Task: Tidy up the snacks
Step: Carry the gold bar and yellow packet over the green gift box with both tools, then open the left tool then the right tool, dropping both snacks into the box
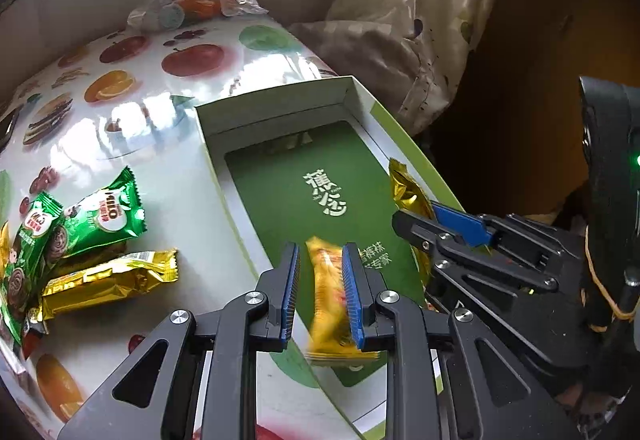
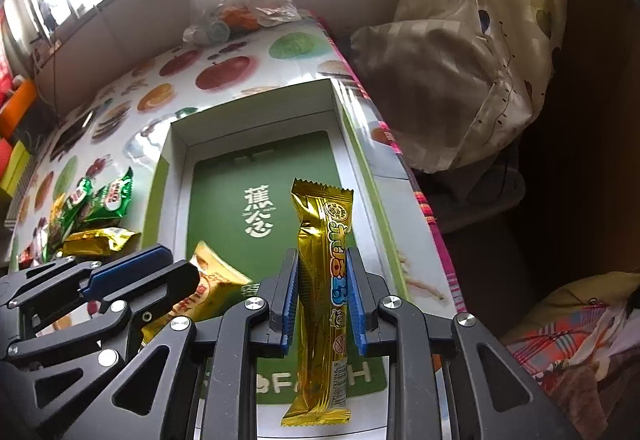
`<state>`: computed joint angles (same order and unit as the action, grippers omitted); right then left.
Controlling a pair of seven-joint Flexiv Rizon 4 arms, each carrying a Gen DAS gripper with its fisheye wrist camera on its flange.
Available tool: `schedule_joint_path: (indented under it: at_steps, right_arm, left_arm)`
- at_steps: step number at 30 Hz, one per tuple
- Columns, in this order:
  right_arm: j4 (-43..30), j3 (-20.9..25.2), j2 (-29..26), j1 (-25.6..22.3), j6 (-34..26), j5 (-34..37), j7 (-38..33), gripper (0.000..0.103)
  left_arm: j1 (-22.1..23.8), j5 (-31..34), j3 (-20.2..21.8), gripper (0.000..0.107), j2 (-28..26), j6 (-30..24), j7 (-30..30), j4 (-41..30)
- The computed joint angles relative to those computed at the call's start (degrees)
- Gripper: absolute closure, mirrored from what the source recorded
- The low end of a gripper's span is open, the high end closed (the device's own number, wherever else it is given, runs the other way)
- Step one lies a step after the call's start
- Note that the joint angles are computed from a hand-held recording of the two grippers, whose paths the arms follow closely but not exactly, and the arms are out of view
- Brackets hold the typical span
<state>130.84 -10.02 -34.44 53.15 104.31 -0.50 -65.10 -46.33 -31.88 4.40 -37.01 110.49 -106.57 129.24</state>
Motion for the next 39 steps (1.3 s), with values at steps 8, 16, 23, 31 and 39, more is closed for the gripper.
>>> schedule_joint_path:
  at_steps: [8, 16, 23, 31, 39]
  right_arm:
    - [-0.3, 2.4, -0.2, -2.8, 0.0, -1.1, -0.3, 0.081]
    - [-0.7, 4.1, -0.4, -4.6, 0.2, -1.3, 0.2, 0.075]
    - [0.0, 2.7, 0.4, -2.7, 0.9, 0.3, 1.3, 0.067]
    - [1.1, 0.3, 1.2, 1.0, 2.0, 2.6, 1.6, 0.06]
    - [2.1, -2.3, 1.3, 5.5, 4.3, 6.1, 0.0, 0.058]
  left_arm:
    - [1.9, 1.9, -1.5, 0.084, -0.3, -0.3, -1.1, -0.1]
    - [3.2, 3.7, -2.3, 0.084, 0.2, 1.1, -1.8, 0.8]
    - [2.9, 3.1, -2.6, 0.084, 1.7, 3.0, -2.5, 3.3]
    - [-1.2, -2.1, -0.6, 0.083, 2.9, 3.6, -0.2, 5.0]
    - [-2.7, -6.9, -1.3, 0.083, 3.8, 5.8, 1.4, 7.5]
